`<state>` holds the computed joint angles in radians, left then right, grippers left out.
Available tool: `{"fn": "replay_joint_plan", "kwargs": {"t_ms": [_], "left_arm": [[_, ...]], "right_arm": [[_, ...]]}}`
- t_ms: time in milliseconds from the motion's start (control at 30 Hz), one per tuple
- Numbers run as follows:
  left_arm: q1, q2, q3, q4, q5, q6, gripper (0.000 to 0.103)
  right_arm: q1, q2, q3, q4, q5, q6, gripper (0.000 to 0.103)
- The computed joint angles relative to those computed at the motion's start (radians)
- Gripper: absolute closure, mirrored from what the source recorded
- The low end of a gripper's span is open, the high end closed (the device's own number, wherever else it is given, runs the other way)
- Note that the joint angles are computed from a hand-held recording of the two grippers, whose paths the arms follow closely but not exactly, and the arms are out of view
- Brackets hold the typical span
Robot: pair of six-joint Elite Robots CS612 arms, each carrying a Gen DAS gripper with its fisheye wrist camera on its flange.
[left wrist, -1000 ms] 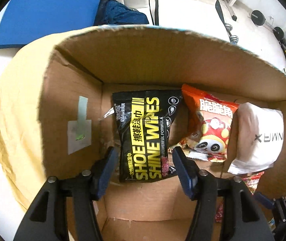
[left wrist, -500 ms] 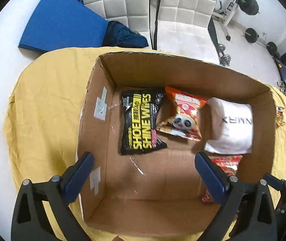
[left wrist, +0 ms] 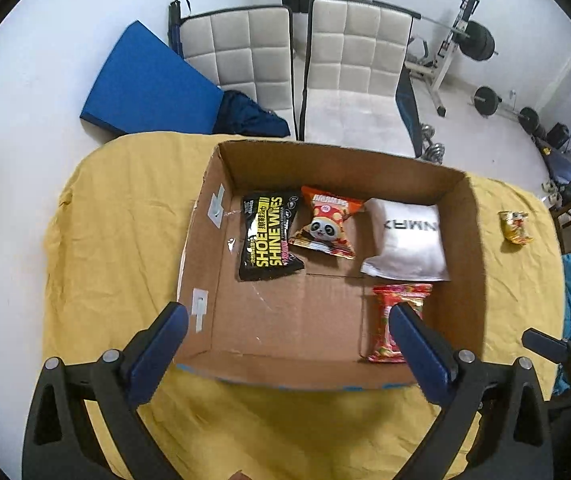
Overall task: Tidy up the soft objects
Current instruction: 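Withdraw both grippers from the box toward the remaining items, then grasp the blue wipes pack with the left gripper while the right gripper grasps the yellow panda snack bag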
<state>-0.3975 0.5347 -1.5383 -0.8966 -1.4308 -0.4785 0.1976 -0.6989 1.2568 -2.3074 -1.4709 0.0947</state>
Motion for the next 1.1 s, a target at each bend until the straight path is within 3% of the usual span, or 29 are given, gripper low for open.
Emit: {"fn": "replay_joint_plan", "kwargs": {"t_ms": [200, 333, 467, 567, 700, 900, 1100], "left_arm": [[-0.018, -0.013, -0.022, 0.001, -0.005, -0.026, 0.0], [-0.044, -0.026, -0.012, -0.007, 0.019, -0.022, 0.0], [-0.08, -0.039, 0.025, -0.014, 0.051, 0.008, 0.0], [-0.106, -0.05, 0.072, -0.031, 0.036, 0.037, 0.0], [-0.143, -0.077, 0.177, -0.037, 0.027, 0.081, 0.0], [-0.209, -0.125, 0.371, -0.047, 0.098, 0.202, 0.0], [-0.22, -0.213, 0.658, -0.067, 0.086, 0.334, 0.0]], "right_arm": [[-0.022, -0.048, 0.06, -0.045, 0.054, -0.001, 0.0], [-0.066, -0.076, 0.106, -0.073, 0.121, 0.043, 0.0], [-0.12, -0.094, 0.148, -0.097, 0.115, 0.097, 0.0], [-0.166, -0.099, 0.174, -0.101, 0.092, 0.14, 0.0], [-0.228, -0.098, 0.201, -0.094, 0.062, 0.184, 0.0], [-0.292, -0.084, 0.222, -0.089, 0.04, 0.192, 0.0], [-0.334, -0.06, 0.224, -0.069, 0.024, 0.155, 0.0]]}}
